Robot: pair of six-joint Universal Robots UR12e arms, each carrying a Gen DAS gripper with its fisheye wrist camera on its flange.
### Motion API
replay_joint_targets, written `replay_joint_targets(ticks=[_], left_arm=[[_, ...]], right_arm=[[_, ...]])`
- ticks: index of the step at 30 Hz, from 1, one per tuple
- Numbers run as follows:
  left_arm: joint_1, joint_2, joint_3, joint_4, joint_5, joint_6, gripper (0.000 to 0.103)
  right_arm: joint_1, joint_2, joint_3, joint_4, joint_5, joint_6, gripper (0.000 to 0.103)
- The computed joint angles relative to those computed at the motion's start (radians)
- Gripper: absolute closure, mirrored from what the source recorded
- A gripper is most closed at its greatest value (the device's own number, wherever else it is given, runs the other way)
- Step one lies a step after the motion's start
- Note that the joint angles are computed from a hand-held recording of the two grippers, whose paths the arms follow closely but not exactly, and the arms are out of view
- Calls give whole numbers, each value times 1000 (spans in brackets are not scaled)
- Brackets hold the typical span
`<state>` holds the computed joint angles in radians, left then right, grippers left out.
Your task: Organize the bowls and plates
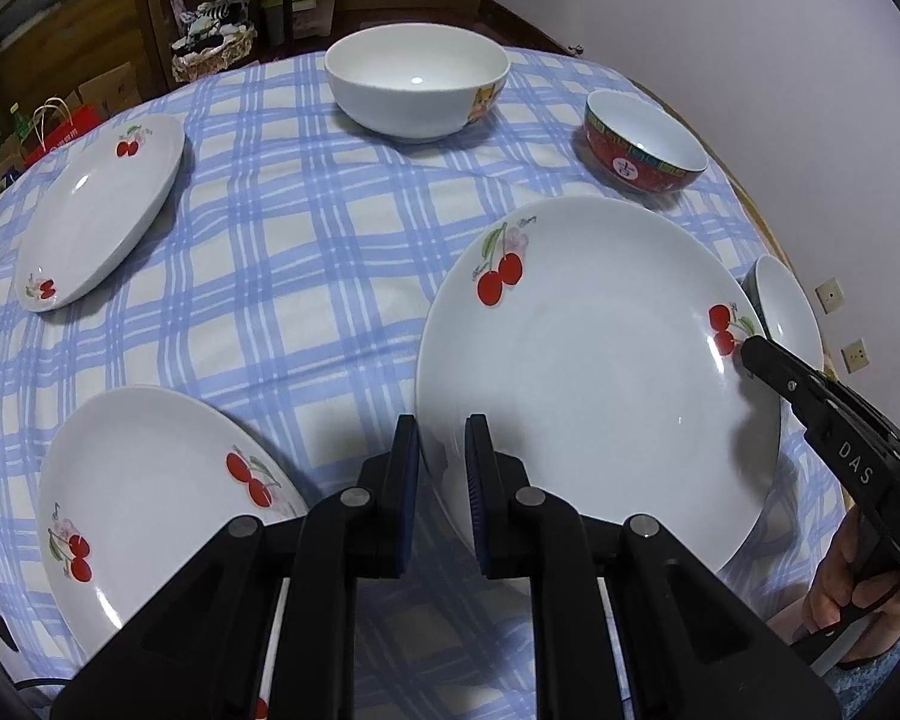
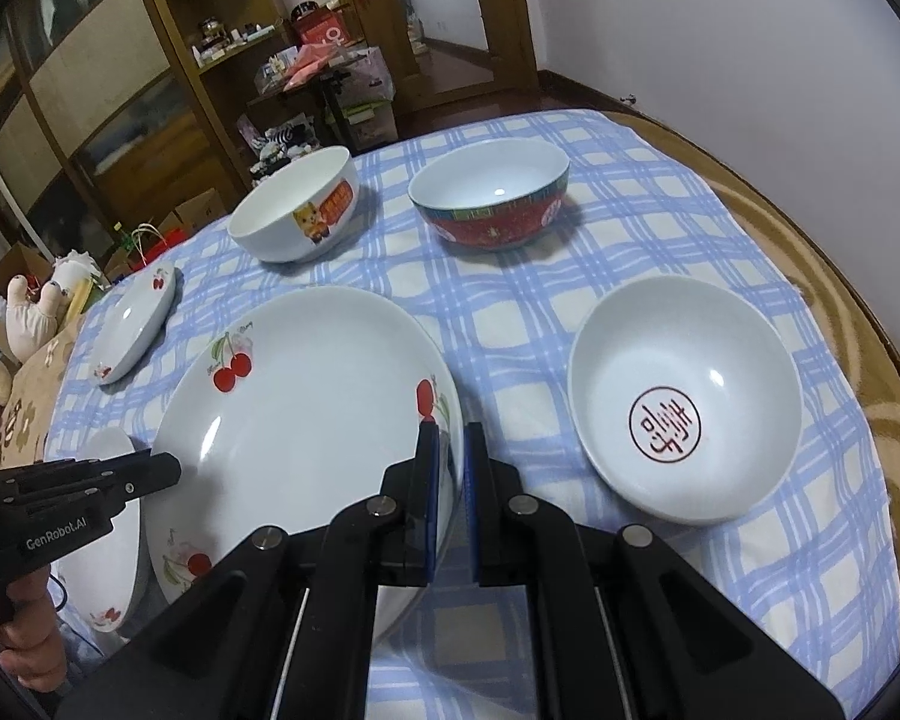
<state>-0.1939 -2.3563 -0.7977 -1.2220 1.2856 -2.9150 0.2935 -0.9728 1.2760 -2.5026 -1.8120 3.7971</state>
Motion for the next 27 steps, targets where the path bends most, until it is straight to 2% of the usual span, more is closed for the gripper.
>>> replay_joint_targets(ticks=[16,27], left_arm=[[-9,-39,52,-64,36,11,89],[-9,-44,65,-95,37,18,89]], right_arm=[[0,21,-33,91,-2,-8,94],[-1,17,-32,113,17,-3,95]])
